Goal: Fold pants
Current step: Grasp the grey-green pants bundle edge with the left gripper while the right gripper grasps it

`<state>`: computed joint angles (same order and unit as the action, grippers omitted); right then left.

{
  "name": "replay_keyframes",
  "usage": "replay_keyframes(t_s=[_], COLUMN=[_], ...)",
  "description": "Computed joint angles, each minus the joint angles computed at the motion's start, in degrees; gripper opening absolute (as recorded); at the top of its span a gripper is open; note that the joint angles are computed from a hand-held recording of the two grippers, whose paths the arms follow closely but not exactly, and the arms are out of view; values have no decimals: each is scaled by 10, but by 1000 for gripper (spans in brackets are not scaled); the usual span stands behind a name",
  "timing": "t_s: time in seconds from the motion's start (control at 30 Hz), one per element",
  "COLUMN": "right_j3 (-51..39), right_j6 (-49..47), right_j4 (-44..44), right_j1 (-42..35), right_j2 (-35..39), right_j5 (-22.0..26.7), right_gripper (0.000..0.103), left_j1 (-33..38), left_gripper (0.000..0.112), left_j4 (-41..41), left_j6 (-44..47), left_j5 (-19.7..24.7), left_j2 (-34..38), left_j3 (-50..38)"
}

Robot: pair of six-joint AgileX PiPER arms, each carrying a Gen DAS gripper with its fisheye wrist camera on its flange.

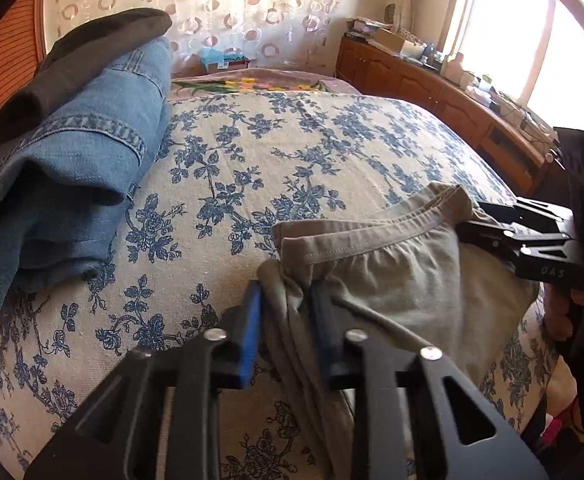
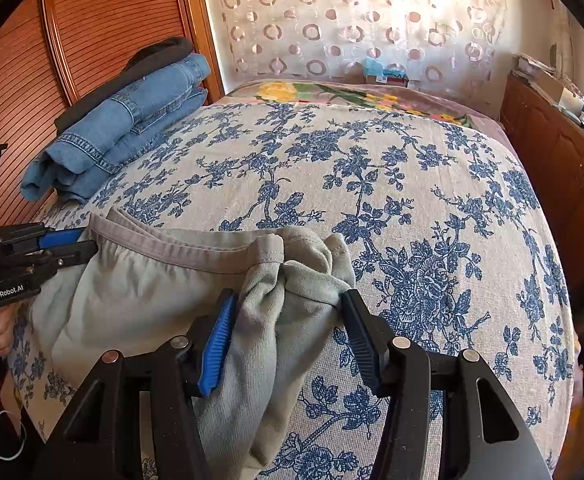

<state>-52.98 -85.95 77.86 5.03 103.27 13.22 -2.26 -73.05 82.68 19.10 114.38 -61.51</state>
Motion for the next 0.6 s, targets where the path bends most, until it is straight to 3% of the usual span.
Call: replay_keyframes(t_s=[0.1,0.3,0.47,0.6], right_j3=[1,0,0,0], right_j6=[1,3,0,-3], right_j4=[-2,-3,0,3], right_j1=[6,7,5,5], right_j2=[0,1,2,2], right_j5=[-9,-9,-5,-5], right_gripper=[56,57,57,57], left_j1=[6,15,13,15], left_gripper=[11,11,30,36], left_j4=[-50,-13,55,78], left_j6=[57,8,-83,-112], left_j5=[-6,15,18,33], left_j2=[-9,0,8,19], left_j3=[14,2,-21,-39])
